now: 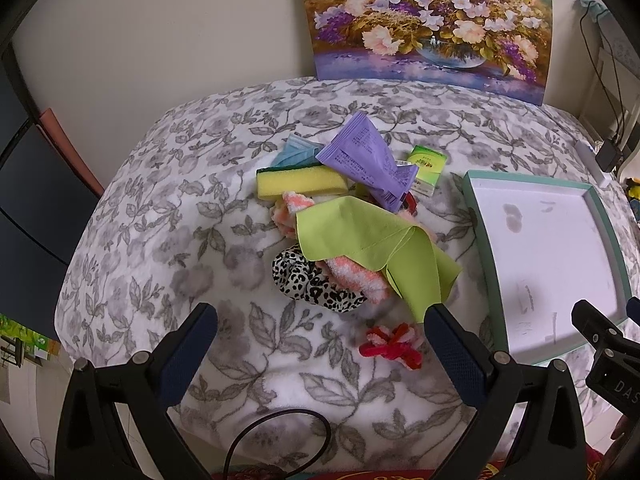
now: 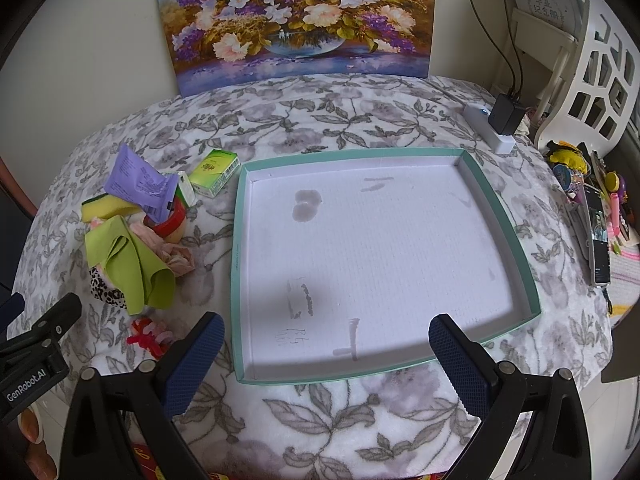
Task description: Organize soft objects
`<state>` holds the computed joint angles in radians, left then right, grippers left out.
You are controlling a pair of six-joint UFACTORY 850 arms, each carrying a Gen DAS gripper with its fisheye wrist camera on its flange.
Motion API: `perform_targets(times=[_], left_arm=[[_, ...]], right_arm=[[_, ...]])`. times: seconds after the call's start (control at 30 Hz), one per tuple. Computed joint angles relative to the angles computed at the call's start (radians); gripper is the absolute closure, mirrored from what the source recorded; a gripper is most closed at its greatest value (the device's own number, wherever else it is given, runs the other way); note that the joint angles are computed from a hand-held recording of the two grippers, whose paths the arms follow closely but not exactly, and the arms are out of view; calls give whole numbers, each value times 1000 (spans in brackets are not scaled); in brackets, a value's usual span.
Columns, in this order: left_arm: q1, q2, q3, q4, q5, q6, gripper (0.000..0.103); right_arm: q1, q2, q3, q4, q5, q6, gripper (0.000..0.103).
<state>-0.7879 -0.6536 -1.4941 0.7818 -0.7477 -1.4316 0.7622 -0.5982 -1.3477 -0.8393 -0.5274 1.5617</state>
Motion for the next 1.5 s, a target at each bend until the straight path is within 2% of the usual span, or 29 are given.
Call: perform_targets(times=[1.2,1.5], left_arm=[[3,-10,-15,-25,-12,25,0],[10,-11,-14,-49,5,46,0]], right_arm=[[0,-5,-13,27,-6,-35,0],[2,-15,-11,21,1,-26,0]])
